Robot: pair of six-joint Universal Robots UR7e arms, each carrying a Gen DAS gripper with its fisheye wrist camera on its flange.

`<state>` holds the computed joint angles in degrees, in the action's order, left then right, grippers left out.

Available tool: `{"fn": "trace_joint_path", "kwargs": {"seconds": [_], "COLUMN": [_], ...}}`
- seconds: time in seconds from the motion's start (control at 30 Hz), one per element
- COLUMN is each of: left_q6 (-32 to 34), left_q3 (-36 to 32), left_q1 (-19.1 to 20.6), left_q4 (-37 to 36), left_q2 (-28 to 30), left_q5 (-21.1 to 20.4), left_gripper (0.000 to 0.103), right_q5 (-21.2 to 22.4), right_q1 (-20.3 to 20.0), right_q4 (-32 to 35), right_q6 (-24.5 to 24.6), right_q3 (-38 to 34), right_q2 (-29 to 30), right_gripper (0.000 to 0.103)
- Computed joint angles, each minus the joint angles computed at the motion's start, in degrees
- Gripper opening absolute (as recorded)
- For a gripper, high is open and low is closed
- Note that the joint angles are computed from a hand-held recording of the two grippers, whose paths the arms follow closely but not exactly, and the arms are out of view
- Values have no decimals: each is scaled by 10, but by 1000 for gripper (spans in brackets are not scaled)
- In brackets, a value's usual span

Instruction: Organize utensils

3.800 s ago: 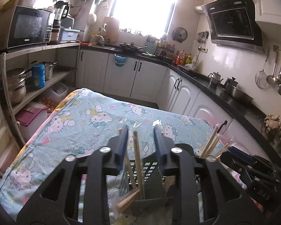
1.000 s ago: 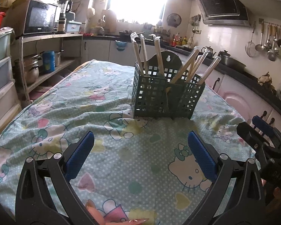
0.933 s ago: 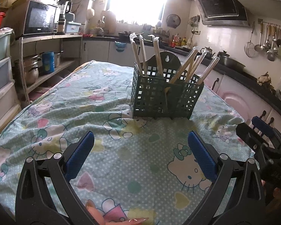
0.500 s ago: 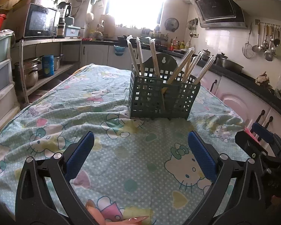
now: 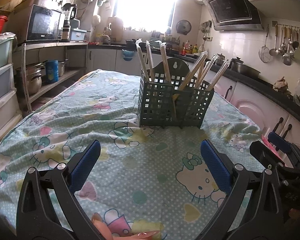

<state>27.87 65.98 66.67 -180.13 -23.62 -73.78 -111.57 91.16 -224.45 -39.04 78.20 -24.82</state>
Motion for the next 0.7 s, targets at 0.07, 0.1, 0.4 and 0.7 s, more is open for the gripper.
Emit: {"fn": "trace_joint_path", "kwargs": {"seconds": [0.07, 0.1, 0.4, 0.7], "left_q6": [1, 2, 3, 4], "left_q3": [-1, -1, 3, 4], "left_q1": [0, 1, 0, 0], "left_q4": [1, 0, -6, -8], "left_q2": [0, 0, -2, -2], "left_q5": [-1, -1, -3, -2], "left_gripper": [92, 92, 92, 92], "right_q5": [0, 0, 0, 0], "right_q1": [0, 0, 0, 0], "right_q4": [0, 0, 0, 0], "right_q6": [-1, -1, -1, 0], "right_q3": [0, -1, -1, -1], "right_q2": [1, 1, 1, 1], "right_gripper": [97, 97, 97, 97]}}
